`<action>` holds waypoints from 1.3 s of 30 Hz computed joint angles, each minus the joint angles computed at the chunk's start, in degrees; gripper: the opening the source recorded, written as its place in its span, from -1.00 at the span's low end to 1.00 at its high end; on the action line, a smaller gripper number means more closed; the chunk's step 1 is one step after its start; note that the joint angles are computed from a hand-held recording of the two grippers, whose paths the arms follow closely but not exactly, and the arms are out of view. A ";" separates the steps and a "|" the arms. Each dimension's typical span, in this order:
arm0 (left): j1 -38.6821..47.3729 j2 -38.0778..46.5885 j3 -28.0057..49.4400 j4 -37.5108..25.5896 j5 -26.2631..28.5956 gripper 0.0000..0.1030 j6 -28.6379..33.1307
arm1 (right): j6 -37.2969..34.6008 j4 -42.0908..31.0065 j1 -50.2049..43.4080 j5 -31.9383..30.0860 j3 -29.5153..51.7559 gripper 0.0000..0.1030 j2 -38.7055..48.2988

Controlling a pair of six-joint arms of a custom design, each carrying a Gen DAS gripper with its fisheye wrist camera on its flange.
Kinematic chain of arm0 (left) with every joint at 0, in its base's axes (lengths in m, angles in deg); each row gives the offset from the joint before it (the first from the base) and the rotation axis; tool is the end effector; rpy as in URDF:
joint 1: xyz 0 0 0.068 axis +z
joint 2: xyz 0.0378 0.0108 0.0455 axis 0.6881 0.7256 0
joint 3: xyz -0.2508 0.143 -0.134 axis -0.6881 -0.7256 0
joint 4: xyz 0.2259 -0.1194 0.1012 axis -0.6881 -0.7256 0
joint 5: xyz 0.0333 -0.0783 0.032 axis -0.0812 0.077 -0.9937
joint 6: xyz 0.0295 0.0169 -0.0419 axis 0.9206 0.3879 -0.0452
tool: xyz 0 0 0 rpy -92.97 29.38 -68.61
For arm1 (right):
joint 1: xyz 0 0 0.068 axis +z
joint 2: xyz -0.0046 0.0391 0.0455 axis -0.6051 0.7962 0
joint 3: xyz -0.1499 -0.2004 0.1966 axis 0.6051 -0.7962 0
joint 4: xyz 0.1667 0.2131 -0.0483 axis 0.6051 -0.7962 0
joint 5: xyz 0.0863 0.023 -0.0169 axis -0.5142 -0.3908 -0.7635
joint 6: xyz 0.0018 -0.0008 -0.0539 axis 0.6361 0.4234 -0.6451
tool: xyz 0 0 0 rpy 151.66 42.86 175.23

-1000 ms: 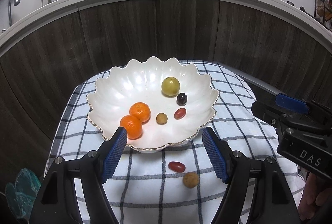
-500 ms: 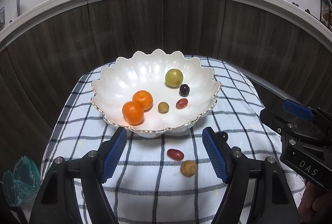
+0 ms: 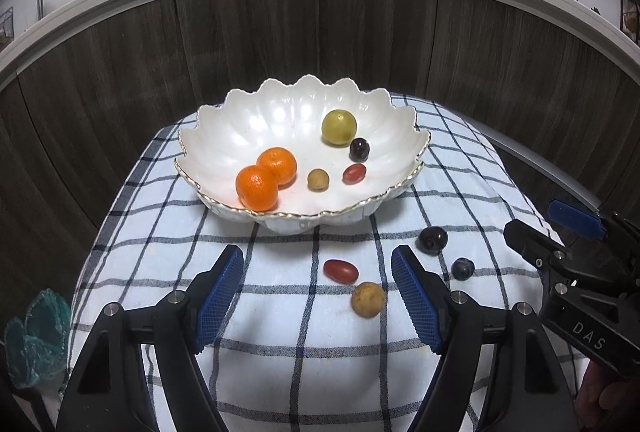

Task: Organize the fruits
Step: 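Withdraw both open grippers from the bowl toward the remaining fruits, then close the left gripper on a larger tan fruit while the right gripper grasps a dark blueberry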

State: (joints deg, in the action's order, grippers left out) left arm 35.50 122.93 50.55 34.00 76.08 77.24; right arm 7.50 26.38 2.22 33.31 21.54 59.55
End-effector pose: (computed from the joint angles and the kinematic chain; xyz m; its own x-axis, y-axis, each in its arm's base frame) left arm 0.3044 -0.0489 0.1409 -0.6375 0.2753 -0.7196 0.3833 0.9235 0.0137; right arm 0.2507 0.1791 0.1405 -0.6256 0.1140 -0.7718 0.1784 0.9840 0.0008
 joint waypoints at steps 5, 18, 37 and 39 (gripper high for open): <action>-0.35 1.32 -0.39 0.73 -0.12 0.48 0.07 | 0.38 2.46 0.14 -0.65 -1.34 0.21 1.22; -1.96 5.60 -0.96 3.02 -0.67 0.47 0.27 | -1.34 6.34 -0.59 -3.77 -2.18 0.21 3.98; -4.52 11.33 -0.73 5.80 -0.73 -0.08 3.21 | -7.68 11.04 -3.75 -10.91 -1.21 0.01 9.29; -4.56 11.60 -0.56 5.46 -0.44 -0.12 3.46 | -7.83 11.19 -3.85 -11.40 -1.03 0.01 9.74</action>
